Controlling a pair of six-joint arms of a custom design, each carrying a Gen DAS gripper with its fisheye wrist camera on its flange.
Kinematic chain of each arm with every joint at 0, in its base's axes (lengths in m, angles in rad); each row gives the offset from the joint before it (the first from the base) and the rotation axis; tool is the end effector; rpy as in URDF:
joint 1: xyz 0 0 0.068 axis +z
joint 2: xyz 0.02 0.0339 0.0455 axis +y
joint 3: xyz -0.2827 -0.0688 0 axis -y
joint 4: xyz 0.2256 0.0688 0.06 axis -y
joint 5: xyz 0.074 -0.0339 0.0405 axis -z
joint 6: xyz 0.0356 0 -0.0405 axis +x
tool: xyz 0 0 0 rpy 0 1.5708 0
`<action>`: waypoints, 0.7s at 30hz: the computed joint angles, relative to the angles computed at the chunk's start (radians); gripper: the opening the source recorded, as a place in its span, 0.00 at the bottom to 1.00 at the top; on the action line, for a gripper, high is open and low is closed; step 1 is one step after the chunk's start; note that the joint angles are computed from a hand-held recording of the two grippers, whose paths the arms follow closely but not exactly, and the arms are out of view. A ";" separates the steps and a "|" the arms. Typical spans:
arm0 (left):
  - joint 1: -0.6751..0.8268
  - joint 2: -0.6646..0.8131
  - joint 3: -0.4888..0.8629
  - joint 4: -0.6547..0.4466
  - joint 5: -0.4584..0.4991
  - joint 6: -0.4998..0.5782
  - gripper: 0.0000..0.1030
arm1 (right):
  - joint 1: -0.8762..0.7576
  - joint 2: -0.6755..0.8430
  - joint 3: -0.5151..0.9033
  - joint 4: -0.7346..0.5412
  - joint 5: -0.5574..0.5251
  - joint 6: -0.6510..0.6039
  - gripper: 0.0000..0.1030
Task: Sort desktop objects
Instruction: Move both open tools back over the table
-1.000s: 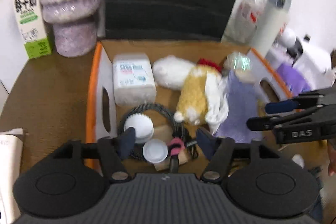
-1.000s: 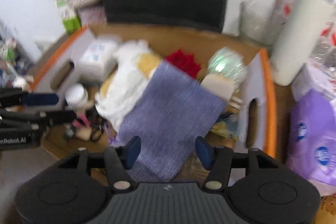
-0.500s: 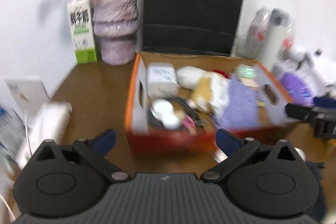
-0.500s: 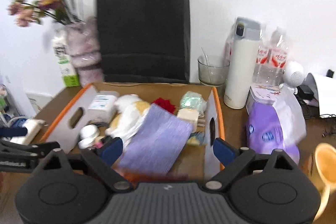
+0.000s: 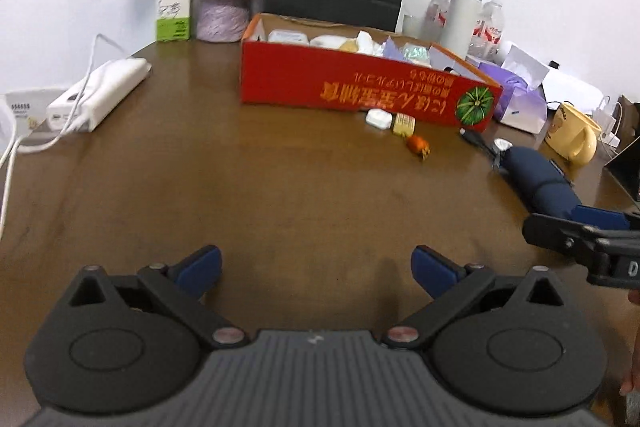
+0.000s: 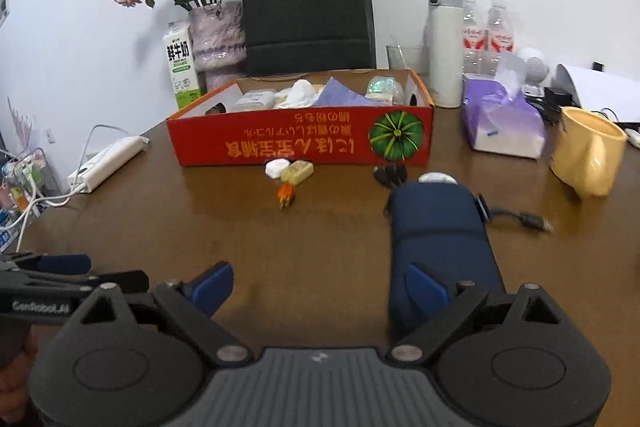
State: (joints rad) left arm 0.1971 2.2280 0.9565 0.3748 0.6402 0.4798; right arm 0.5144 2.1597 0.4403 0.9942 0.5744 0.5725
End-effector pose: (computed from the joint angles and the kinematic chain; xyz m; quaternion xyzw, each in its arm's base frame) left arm 0.3774 0.0537 0.0593 0.2292 0.8722 -0.1759 0.3947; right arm 0.2539 0.1213 0.0477 0.1416 0.8708 -0.0176 0.4704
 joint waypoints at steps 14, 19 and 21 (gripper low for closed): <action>-0.036 -0.026 -0.117 0.138 -0.088 0.039 1.00 | 0.069 0.063 -0.092 0.100 0.052 0.168 0.95; -0.047 -0.022 -0.120 0.147 -0.108 0.054 1.00 | 0.061 0.062 -0.069 0.063 0.060 0.157 0.95; -0.047 -0.020 -0.117 0.146 -0.107 0.055 1.00 | 0.050 0.063 -0.065 0.060 0.040 0.148 0.94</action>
